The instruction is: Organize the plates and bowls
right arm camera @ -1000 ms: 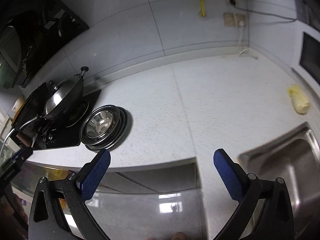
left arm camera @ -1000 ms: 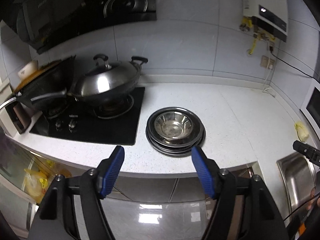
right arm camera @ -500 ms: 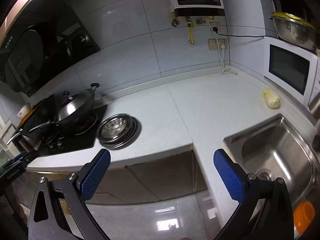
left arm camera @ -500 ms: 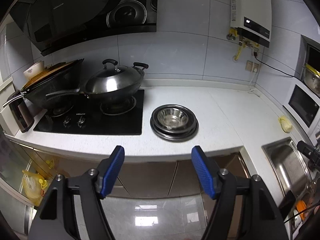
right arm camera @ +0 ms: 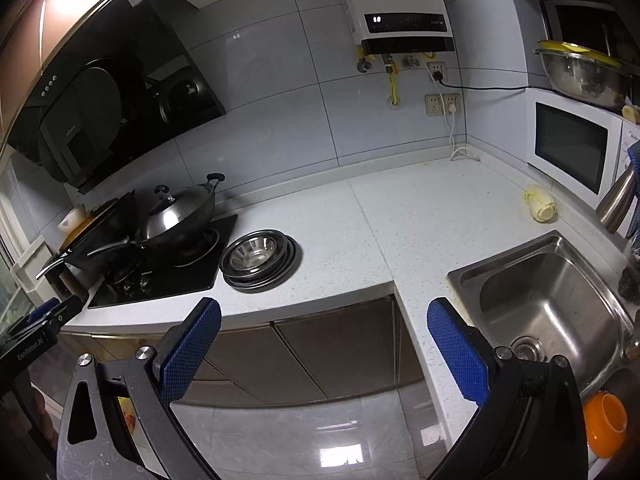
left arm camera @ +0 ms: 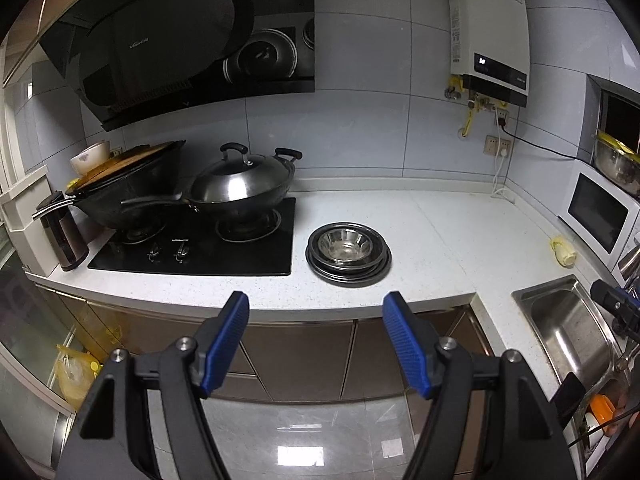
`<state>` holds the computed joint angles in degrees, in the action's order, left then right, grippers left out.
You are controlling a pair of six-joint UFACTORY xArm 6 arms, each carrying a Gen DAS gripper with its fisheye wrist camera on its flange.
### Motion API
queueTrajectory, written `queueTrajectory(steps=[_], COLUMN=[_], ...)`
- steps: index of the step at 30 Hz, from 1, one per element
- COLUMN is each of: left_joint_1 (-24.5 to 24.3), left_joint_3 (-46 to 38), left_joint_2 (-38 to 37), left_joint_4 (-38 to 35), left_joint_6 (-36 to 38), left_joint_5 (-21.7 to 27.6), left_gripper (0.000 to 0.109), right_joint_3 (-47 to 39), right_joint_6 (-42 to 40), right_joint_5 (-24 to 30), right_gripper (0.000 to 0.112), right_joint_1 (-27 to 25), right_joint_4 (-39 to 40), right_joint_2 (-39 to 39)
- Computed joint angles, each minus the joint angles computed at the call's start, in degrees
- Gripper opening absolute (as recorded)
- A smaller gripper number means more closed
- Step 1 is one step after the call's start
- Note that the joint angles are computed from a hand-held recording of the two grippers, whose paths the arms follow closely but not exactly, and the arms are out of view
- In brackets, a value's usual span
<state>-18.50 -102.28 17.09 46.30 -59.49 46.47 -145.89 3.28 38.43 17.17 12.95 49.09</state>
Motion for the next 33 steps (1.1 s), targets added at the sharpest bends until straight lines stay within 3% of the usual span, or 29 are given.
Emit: queueTrajectory(steps=[6, 13, 17, 23, 33], left_joint_1=[-1.47, -1.8, -1.72, -2.58, -2.49], left_joint_3=[0.06, 0.27, 1.61, 1.31, -0.94], left_joint_2=[-0.22, -0.65, -2.05, -3.07, -1.6], left_joint_4=[0.67, 2.84, 7.17, 16.74, 15.8], left_joint_6=[-0.73, -2.06, -5.76, -11.7, -9.94], left_joint_5=[1.91, 1.96, -0.27, 0.12, 0.13], left_gripper=[0.068, 0.068, 0.068, 0.068, 0.068], right_joint_3=[12.21, 15.18, 19.15, 25.07, 24.84], right_joint_6=[-1.82, -1.93, -1.78, -2.83, -2.32], right_joint_5=[-4.85, -7.55, -12.83, -22.95, -25.02], right_gripper=[0.101, 0.101, 0.101, 0.101, 0.102], right_joint_1=[-0.48, -0.77, -0.43, 0.49, 0.79], right_joint_4=[2.54, 3.81, 4.54, 4.55, 3.2], right_joint_2=[-6.92, -8.83, -11.17, -14.89, -14.78])
